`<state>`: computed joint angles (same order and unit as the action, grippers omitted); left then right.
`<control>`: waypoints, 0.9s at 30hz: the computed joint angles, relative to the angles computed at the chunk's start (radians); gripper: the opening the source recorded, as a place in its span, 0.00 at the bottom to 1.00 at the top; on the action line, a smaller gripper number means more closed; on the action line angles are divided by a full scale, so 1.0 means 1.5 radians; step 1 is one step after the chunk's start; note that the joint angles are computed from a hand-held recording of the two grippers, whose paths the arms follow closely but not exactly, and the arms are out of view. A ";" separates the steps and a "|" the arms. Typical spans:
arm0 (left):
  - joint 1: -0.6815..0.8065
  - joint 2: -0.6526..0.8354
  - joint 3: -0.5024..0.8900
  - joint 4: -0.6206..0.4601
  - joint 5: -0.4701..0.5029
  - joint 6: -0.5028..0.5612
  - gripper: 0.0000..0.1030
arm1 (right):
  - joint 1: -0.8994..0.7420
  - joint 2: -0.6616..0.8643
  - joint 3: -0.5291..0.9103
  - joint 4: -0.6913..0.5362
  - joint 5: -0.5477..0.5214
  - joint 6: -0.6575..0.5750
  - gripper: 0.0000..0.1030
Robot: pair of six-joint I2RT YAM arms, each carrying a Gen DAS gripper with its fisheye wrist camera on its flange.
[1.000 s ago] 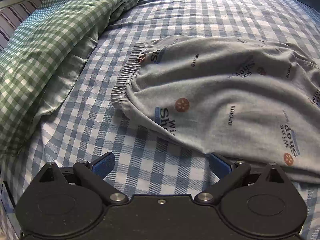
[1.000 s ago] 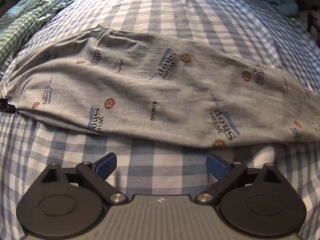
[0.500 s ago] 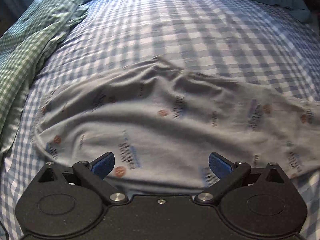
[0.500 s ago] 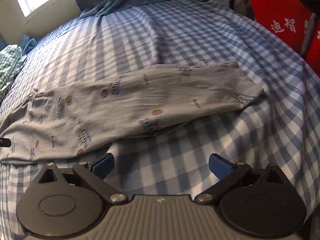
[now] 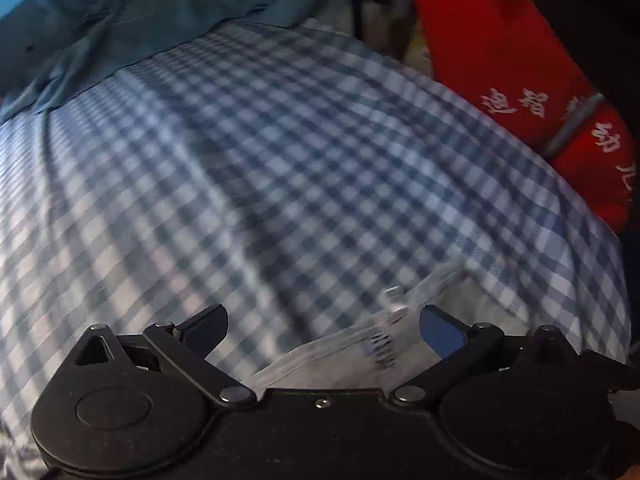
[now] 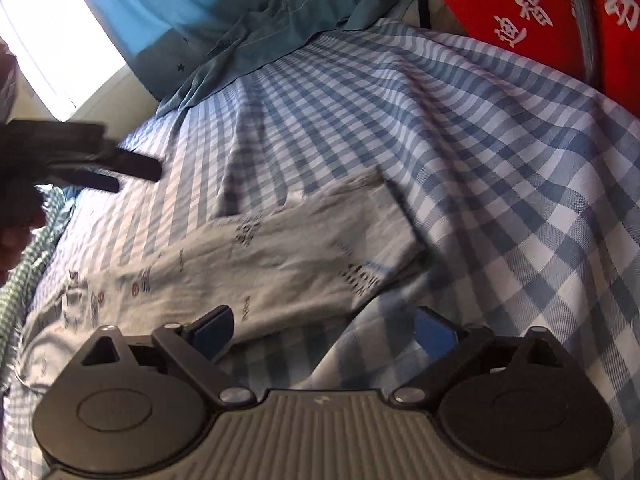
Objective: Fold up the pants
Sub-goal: 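Move both grippers toward the leg cuffs of the grey pants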
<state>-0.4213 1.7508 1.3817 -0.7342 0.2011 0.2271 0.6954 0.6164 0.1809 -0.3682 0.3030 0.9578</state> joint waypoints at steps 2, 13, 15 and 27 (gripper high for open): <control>-0.042 0.061 0.051 -0.010 0.007 0.009 0.94 | -0.044 -0.024 -0.014 0.003 -0.028 -0.012 0.87; -0.109 0.303 0.302 -0.167 0.041 0.090 0.56 | -0.113 -0.120 -0.031 -0.048 -0.049 -0.022 0.48; -0.111 0.314 0.313 -0.181 0.040 0.087 0.55 | -0.142 -0.115 -0.046 -0.023 -0.086 -0.014 0.49; -0.137 0.345 0.364 -0.220 -0.015 0.051 0.54 | -0.163 -0.054 -0.063 0.068 -0.072 0.016 0.28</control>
<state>-0.6262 2.2690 1.9280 -1.0646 0.1789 0.3042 0.4503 0.5353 0.0870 -0.2657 0.1945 0.9818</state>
